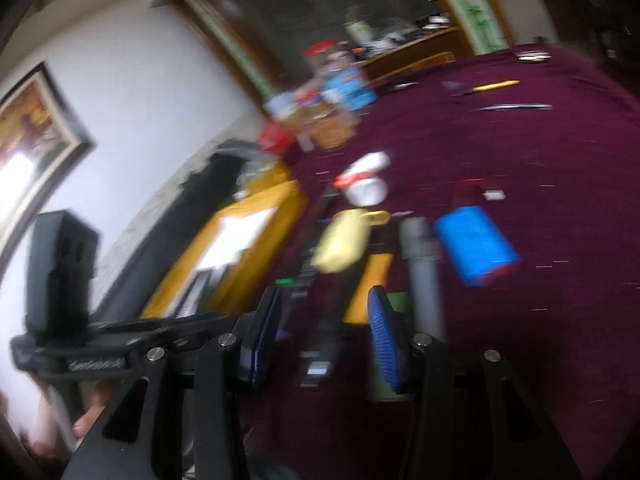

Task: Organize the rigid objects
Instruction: 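Move both tools back over the remaining pens, then grasp the silver marker with the right tool while the left tool grasps the blue battery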

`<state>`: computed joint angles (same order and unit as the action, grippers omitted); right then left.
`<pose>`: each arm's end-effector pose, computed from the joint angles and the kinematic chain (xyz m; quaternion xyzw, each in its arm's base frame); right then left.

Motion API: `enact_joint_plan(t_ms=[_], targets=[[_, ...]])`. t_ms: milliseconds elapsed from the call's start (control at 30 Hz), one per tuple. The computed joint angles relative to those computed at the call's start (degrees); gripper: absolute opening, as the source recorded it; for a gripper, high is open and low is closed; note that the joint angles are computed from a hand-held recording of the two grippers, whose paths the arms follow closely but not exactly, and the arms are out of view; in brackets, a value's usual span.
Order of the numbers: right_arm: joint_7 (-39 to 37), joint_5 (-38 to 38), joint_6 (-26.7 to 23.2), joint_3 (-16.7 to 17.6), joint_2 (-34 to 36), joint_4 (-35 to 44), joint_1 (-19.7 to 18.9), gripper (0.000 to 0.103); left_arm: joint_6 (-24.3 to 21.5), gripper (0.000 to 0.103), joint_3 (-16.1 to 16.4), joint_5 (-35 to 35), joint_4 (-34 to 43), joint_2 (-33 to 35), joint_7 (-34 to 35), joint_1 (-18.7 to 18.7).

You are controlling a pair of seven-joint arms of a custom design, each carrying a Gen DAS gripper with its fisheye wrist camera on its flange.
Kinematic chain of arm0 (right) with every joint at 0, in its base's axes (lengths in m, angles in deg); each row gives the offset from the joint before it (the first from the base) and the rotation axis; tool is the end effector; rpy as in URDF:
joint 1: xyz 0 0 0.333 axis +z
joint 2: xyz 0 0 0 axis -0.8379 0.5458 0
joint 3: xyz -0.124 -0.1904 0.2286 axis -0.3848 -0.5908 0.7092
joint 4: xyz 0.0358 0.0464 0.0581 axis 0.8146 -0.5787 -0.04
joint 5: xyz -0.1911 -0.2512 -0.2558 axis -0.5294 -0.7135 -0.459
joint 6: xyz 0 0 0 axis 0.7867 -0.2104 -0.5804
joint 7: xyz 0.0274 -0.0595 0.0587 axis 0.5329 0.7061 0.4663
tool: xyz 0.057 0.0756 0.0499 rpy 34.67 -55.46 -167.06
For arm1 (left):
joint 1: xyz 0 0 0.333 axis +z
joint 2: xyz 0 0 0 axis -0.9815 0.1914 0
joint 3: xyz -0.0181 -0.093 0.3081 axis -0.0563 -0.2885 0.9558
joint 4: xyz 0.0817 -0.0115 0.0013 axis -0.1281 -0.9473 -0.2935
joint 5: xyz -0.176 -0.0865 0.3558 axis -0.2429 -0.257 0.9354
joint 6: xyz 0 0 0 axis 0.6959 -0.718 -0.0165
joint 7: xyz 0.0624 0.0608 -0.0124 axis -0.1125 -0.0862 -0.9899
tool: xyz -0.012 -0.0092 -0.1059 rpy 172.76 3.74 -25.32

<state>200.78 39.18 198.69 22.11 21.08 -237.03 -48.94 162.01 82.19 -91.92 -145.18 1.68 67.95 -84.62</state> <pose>0.3580 0.1794 0.4165 -0.5018 0.7173 -0.1232 0.4674 0.4858 -0.1009 0.4670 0.4493 -0.8473 0.2830 0.0070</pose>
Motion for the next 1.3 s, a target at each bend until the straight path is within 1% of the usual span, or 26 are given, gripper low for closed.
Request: enact_joint_plan(t_ms=[33,67,100,133,167,200,233,267,300,367,400,433,467,500,533,633,667,800,867,900,967,1033,1133,1167,1233,1300], targets=[[0.5,0.3,-1.6,2.9,-1.3,-0.4,-3.4,0.035,0.0,0.028,-0.5,0.6,-0.1,0.1,-0.7,-0.1],[-1.2,3.3,-4.1,5.8,-2.3,-0.4,-6.0,0.032,-0.4,0.028,-0.8,1.3,0.1,0.4,-1.7,-0.2],[-0.7,2.6,-4.8,6.6,-2.0,0.1,-7.6,0.028,-1.0,0.028,-0.9,1.7,0.2,0.6,-2.2,-0.3],[-0.5,1.5,-5.3,5.5,-1.3,0.4,-7.3,0.026,-1.3,0.028,-1.0,2.1,0.1,0.7,-2.7,-0.3],[-0.2,0.1,-5.5,3.1,0.1,1.0,-5.7,0.021,-1.6,0.028,-1.2,2.7,0.1,0.8,-3.3,-0.3],[0.0,-1.0,-6.2,2.3,1.2,2.0,-5.4,0.018,-1.8,0.028,-1.3,3.1,0.0,0.9,-3.8,-0.3],[-0.3,-1.4,-7.9,3.5,1.8,3.2,-6.8,0.018,-1.6,0.028,-1.3,3.1,-0.6,0.4,-3.9,-0.4],[0.0,-2.1,-10.0,4.5,0.6,2.7,-8.0,0.018,-1.4,0.028,-1.4,3.4,-0.9,0.2,-4.1,-0.5],[0.7,-2.7,-12.3,7.2,1.0,4.1,-10.7,0.018,-1.2,0.028,-1.4,3.6,-1.1,0.1,-4.6,-0.5],[2.3,-3.9,-14.7,8.2,2.3,5.6,-12.4,0.018,-1.6,0.028,-1.2,3.5,-1.4,-0.1,-4.9,-0.7],[3.3,-4.2,-14.8,7.8,2.8,5.7,-12.3,0.018,-1.8,0.028,-1.2,3.6,-1.5,-0.2,-4.9,-0.8],[3.7,-4.4,-14.6,5.8,2.0,4.6,-10.2,0.018,-1.7,0.028,-1.3,3.9,-1.6,-0.4,-4.9,-0.8],[4.2,-5.1,-14.7,5.4,1.9,4.6,-9.9,0.015,-1.6,0.028,-1.3,4.0,-1.6,-0.4,-4.8,-0.9],[5.1,-6.0,-14.6,7.0,1.3,4.4,-11.5,0.008,-1.5,0.028,-1.3,4.1,-1.6,-0.3,-4.7,-1.0],[5.7,-6.8,-14.6,7.4,1.0,4.3,-11.9,0.008,-1.7,0.028,-1.3,4.0,-1.6,-0.1,-4.7,-1.0],[6.9,-8.4,-12.6,3.3,1.3,3.1,-8.4,0.008,-2.3,0.028,-1.4,4.2,-1.2,0.8,-4.7,-1.2],[7.4,-9.1,-12.1,2.7,1.2,2.7,-8.0,0.008,-2.5,0.028,-1.4,4.3,-1.3,0.9,-4.5,-1.2],[9.7,-10.8,-11.9,2.7,1.1,2.6,-8.3,0.008,-2.5,0.028,-1.4,4.3,-1.2,1.3,-3.5,-1.4],[10.0,-11.8,-11.9,3.8,1.4,3.0,-9.6,0.008,-2.4,0.028,-1.3,3.8,-1.2,1.5,-3.3,-1.2],[9.9,-12.4,-12.3,3.8,1.4,3.3,-9.7,0.008,-2.5,0.028,-1.3,3.7,-1.1,1.7,-3.4,-1.2],[9.3,-13.9,-13.9,2.2,1.4,3.8,-8.4,0.008,-3.2,0.028,-1.2,3.8,-0.6,2.2,-3.9,-0.9],[10.4,-14.4,-14.1,1.1,1.0,3.5,-7.5,0.008,-3.4,0.028,-1.3,3.8,-0.4,2.3,-3.8,-0.8],[13.0,-14.6,-13.4,3.2,-2.7,1.0,-9.4,0.007,-3.4,0.028,-1.1,3.1,-0.6,1.8,-2.6,-0.8],[13.5,-14.8,-13.7,3.3,-3.9,0.3,-9.4,0.007,-3.4,0.028,-1.1,2.9,-0.7,1.7,-2.4,-0.8],[14.2,-15.4,-15.4,3.0,-6.4,-0.9,-8.9,0.007,-3.8,0.028,-1.2,3.0,-0.6,1.8,-2.6,-0.7],[15.0,-16.6,-19.4,3.1,-8.6,-1.3,-8.7,0.008,-4.0,0.028,-1.4,3.2,-0.3,2.0,-2.5,-0.8]])
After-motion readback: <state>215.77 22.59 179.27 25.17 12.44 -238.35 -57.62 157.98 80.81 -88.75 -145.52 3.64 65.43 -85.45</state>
